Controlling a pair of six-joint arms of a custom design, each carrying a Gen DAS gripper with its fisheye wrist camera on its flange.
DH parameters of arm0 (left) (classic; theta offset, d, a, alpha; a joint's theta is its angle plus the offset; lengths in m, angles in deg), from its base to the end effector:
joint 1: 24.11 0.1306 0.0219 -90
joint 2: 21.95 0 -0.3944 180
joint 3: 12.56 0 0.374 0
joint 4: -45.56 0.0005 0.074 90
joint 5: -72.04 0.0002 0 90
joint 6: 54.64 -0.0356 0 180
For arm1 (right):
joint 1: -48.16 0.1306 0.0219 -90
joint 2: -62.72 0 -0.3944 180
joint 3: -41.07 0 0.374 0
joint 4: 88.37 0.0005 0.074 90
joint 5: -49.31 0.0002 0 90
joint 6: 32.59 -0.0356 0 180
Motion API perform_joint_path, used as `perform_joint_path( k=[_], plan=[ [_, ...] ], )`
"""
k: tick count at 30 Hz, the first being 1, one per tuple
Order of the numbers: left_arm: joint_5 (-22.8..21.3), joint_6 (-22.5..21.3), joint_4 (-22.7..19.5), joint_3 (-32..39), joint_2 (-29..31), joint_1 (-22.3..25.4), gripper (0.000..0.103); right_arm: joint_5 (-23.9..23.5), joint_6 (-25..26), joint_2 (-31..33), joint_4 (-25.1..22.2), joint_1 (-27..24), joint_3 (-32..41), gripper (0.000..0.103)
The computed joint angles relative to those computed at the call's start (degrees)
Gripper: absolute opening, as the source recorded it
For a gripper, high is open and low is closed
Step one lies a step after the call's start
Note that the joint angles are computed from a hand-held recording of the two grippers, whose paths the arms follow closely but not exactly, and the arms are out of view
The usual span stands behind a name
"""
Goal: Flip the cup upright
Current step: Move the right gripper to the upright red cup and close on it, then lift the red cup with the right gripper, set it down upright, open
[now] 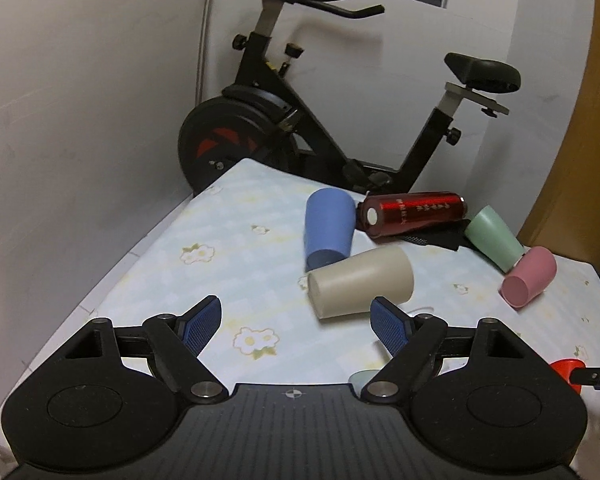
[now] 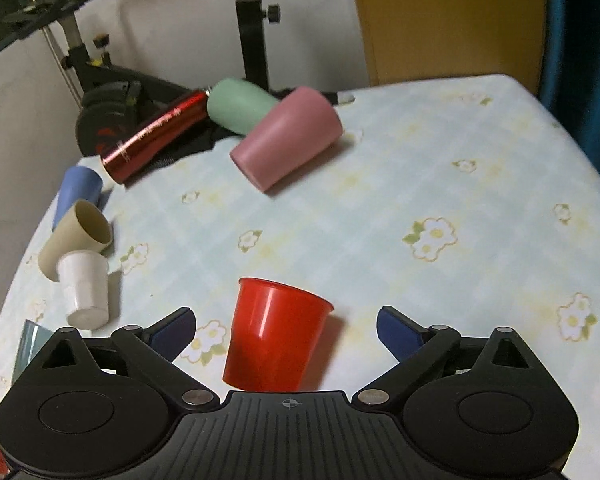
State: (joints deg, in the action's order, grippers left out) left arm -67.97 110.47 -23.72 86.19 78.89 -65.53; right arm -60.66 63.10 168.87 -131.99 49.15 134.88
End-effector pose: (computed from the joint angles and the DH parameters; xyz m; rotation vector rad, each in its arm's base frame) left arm 0.3931 -0.3111 0.4125 -0.8093 2.0843 0.2359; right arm 0.5567 0.0213 0.3403 -0.2809 2.4941 0.4094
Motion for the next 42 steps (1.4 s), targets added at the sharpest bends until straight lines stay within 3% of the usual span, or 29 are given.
perform_joint_path(
  k=[8, 10, 15, 22, 42],
  plan=[
    [1.49, -0.43, 2.43, -1.03, 0.39, 0.03, 0.084, 2.19, -2.75, 3.44, -2.54, 0.94, 3.14, 0.088],
    [1.84, -0.91, 3.24, -1.23, 0.39, 0.16, 0.084, 2.19, -3.55, 4.12, -3.35, 0.93, 3.71, 0.081],
    [2.28, -1.42, 4.22, -1.42, 0.50, -0.16, 0.084, 2.07, -4.31, 4.85, -3.95, 0.99, 3.95, 0.078],
    [2.80, -2.51, 5.09, -1.19, 0.66, -0.56, 0.084, 1.05, -4.38, 4.95, -4.60, 0.91, 4.02, 0.058],
    [3.44, -3.30, 7.03, -1.51, 0.07, -1.95, 0.084, 0.10, -5.07, 2.27, -1.16, -0.27, 0.05, 0.057]
  ],
)
